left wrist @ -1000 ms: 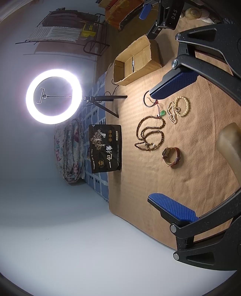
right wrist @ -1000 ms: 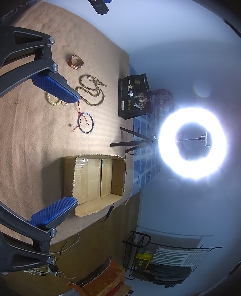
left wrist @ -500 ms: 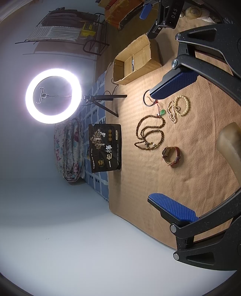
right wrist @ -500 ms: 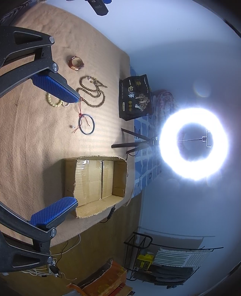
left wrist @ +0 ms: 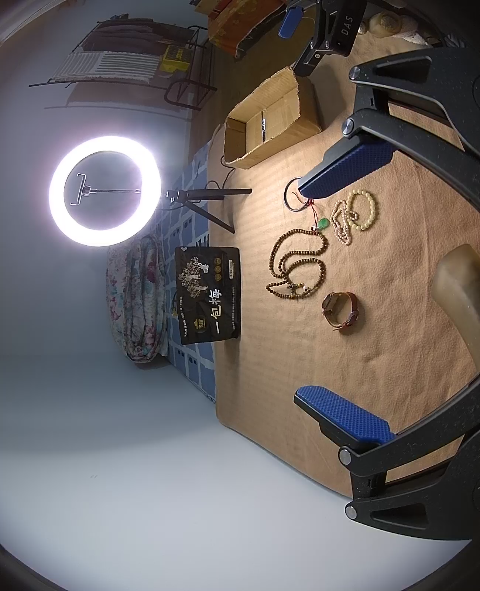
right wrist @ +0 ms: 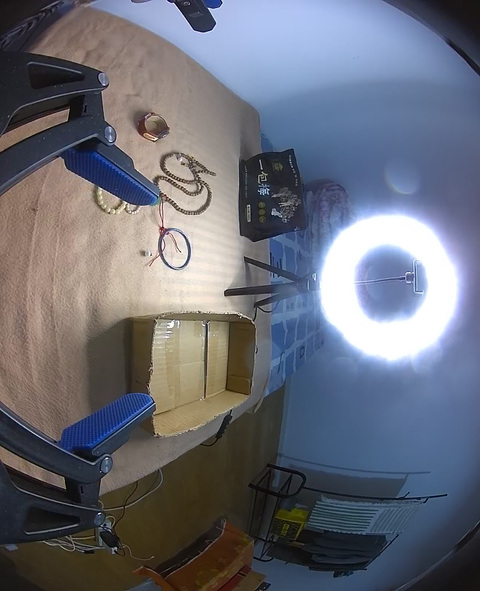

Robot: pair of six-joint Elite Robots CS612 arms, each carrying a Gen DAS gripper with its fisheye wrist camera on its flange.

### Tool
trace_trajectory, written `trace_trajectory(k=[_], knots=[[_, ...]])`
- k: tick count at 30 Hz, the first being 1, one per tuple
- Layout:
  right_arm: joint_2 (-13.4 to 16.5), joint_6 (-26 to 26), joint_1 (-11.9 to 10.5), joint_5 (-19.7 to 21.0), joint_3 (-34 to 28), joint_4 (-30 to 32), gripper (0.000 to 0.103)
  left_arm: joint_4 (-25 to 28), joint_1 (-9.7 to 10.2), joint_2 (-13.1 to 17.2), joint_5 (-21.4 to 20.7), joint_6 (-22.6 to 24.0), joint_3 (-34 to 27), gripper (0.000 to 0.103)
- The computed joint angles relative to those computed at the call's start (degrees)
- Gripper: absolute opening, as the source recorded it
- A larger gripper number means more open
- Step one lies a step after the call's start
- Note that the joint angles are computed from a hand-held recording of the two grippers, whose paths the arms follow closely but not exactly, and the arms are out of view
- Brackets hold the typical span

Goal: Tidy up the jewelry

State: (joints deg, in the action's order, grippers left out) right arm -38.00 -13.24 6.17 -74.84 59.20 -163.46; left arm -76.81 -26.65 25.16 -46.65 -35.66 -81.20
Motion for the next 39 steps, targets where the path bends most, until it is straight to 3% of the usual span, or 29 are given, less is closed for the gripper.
trace_trajectory(k=[24,39], knots=[[0.3,-0.6,0.1,0.3,-0.4,1.2,0.103,0.9,0.44,1.0,-0.3,-0.7,-0.5,0.103],[2.3,-3.7,0.6,2.2,-4.4,8.5,0.103,4.8,1.97,0.8,-0.7,-4.1,0.1,0.103]])
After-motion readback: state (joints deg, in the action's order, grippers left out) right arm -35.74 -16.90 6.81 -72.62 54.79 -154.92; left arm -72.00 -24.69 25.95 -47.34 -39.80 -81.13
